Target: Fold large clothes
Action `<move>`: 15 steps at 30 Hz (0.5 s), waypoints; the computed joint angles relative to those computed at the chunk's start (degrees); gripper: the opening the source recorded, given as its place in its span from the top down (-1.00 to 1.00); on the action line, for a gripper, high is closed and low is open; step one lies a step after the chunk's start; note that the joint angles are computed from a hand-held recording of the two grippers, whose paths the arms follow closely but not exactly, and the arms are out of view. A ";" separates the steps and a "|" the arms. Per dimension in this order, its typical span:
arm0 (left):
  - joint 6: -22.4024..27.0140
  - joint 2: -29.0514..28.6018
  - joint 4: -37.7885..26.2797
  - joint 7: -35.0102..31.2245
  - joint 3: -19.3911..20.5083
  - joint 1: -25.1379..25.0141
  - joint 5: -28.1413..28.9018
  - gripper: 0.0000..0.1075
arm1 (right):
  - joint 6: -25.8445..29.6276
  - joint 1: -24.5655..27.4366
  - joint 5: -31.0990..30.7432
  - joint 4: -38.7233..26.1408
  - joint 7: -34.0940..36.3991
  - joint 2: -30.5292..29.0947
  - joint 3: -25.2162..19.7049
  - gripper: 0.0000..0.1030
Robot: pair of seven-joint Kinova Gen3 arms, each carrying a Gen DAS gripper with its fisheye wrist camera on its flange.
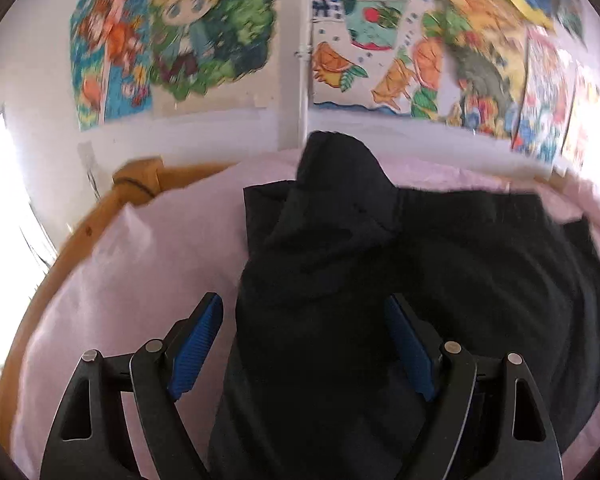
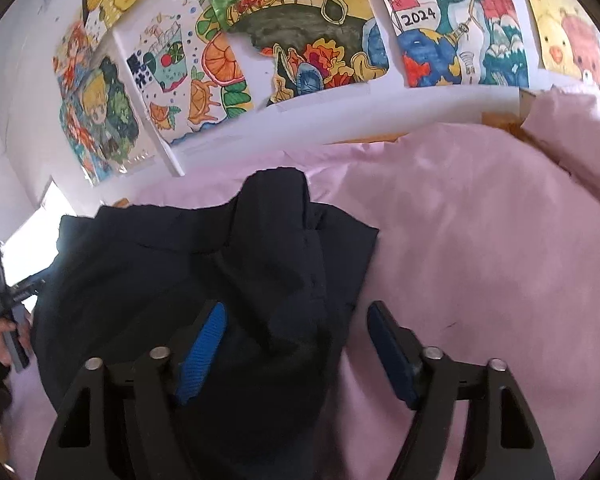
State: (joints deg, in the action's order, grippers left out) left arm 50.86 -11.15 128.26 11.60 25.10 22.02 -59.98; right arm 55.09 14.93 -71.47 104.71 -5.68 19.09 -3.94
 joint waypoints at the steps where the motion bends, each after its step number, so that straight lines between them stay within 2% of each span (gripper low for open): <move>1: -0.89 -0.59 0.29 1.51 -0.46 -0.55 -0.19 -0.45 | -0.47 -0.33 -0.23 -0.06 -0.06 -0.12 -0.16 0.06; 4: -5.38 -2.96 1.01 2.22 -2.98 -2.60 0.12 -0.43 | -3.42 -1.93 -1.41 0.49 -0.67 -1.02 -0.51 0.14; 5: -7.36 -3.76 1.38 2.46 -2.84 -4.42 -0.12 -0.39 | -4.64 -2.56 -1.79 0.62 -1.12 -1.19 -0.62 0.32; 6: -8.57 -4.23 1.47 2.17 -3.21 -5.19 -0.41 -0.06 | -5.19 -2.97 -1.79 0.31 -1.55 -0.93 -0.68 0.39; 7: -8.89 -3.89 1.03 0.96 -4.10 -4.90 -0.25 0.50 | -6.13 -3.66 -2.27 0.47 -1.22 -0.96 -0.43 0.59; 8: -8.29 -3.25 0.40 -0.05 -3.92 -5.49 0.34 0.63 | -7.37 -3.55 -2.98 0.81 0.05 -1.22 -1.23 0.69; 10: -6.14 -1.89 -0.35 0.75 -1.68 -7.20 -0.13 0.80 | -10.64 -4.23 -5.87 2.29 4.38 -2.44 -1.85 0.75; 12: -3.68 -0.73 -0.11 4.33 1.06 -8.36 -3.14 0.84 | -13.42 -5.25 -8.89 3.41 7.79 -3.47 -2.04 0.76; 15: -0.88 0.75 -0.19 7.65 0.50 -7.17 -5.53 0.87 | -17.85 -7.80 -10.93 3.58 9.43 -3.63 -1.72 0.77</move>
